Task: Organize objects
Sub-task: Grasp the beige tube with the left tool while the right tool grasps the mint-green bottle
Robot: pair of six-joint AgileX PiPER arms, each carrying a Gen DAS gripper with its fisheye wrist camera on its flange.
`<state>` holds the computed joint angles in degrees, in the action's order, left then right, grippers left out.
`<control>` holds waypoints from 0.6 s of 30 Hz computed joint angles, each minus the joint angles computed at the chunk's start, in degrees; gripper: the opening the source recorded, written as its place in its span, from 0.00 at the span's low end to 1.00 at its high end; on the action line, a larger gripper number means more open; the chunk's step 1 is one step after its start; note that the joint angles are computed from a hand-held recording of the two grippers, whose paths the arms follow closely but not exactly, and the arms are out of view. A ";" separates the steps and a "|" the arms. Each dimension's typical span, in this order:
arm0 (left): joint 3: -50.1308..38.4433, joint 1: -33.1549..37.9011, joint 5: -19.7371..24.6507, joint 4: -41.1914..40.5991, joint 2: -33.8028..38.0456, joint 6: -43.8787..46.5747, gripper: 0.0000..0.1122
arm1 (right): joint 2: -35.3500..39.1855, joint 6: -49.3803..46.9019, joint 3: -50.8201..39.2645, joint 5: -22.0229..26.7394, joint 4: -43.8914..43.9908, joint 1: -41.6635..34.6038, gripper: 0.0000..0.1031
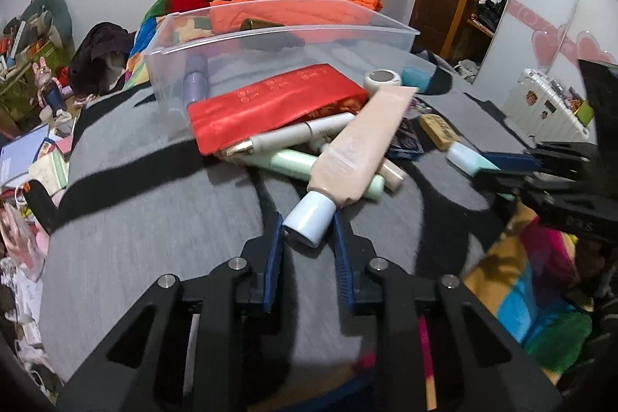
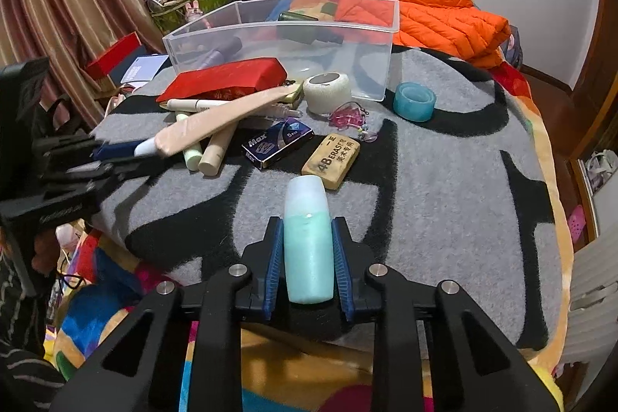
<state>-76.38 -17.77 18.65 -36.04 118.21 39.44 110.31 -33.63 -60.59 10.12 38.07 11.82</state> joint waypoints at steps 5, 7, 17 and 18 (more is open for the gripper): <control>4.11 -0.28 0.38 -3.87 -3.02 4.11 0.22 | -0.17 -8.42 0.11 0.85 8.54 -1.04 0.22; 4.33 -0.50 0.39 -3.57 -3.25 4.21 0.29 | -0.09 -11.12 -0.07 1.55 11.24 -1.59 0.22; -2.55 -2.12 0.11 -3.34 1.83 6.87 0.52 | -1.00 -18.36 0.81 2.39 19.00 -2.75 0.22; -3.38 -2.25 0.67 -3.13 2.57 6.65 0.42 | -1.04 -19.19 0.85 2.63 19.92 -2.98 0.22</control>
